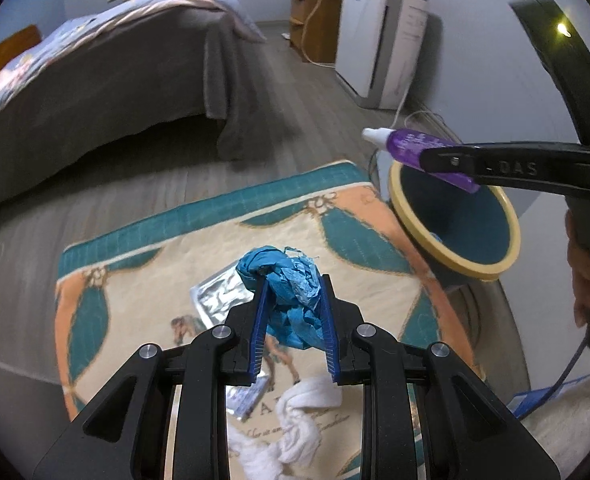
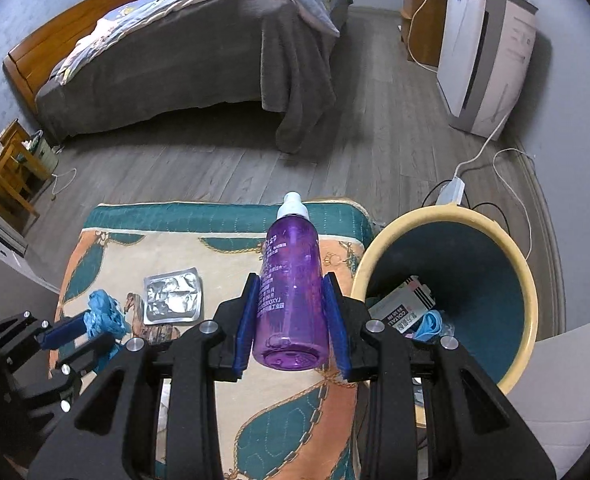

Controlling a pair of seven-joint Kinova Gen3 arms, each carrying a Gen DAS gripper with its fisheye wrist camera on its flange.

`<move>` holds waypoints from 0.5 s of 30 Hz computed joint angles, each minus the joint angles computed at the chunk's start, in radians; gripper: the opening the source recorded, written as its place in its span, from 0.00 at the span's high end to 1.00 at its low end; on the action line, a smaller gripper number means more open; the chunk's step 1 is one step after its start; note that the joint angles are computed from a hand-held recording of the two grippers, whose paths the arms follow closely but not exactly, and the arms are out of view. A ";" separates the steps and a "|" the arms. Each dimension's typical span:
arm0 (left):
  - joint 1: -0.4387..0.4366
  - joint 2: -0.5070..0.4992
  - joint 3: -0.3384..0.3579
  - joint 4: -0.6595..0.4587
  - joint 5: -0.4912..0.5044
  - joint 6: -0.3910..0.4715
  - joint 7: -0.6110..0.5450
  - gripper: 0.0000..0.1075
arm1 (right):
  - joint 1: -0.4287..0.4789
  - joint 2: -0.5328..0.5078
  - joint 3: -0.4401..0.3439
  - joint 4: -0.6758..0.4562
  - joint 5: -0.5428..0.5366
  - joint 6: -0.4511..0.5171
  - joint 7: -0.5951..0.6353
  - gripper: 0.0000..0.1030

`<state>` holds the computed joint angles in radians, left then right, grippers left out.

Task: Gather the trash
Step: 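Carry the glove and purple bottle over the bin and open both tools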

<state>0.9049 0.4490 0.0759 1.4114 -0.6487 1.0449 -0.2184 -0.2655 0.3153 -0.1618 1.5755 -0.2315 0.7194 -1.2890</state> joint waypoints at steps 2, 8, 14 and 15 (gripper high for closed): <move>-0.008 0.016 0.004 -0.026 0.008 -0.004 -0.017 0.76 | -0.001 0.006 0.005 -0.012 0.007 0.005 -0.004 0.69; -0.030 0.080 0.001 -0.146 0.065 -0.018 -0.127 0.76 | 0.030 0.008 0.011 -0.024 0.010 0.007 0.021 0.69; -0.028 0.159 -0.017 -0.297 0.113 -0.013 -0.281 0.76 | 0.065 0.032 0.035 -0.052 0.016 0.031 0.027 0.69; -0.031 0.178 -0.018 -0.331 0.126 -0.010 -0.310 0.76 | 0.072 0.039 0.044 -0.058 0.014 0.039 0.012 0.69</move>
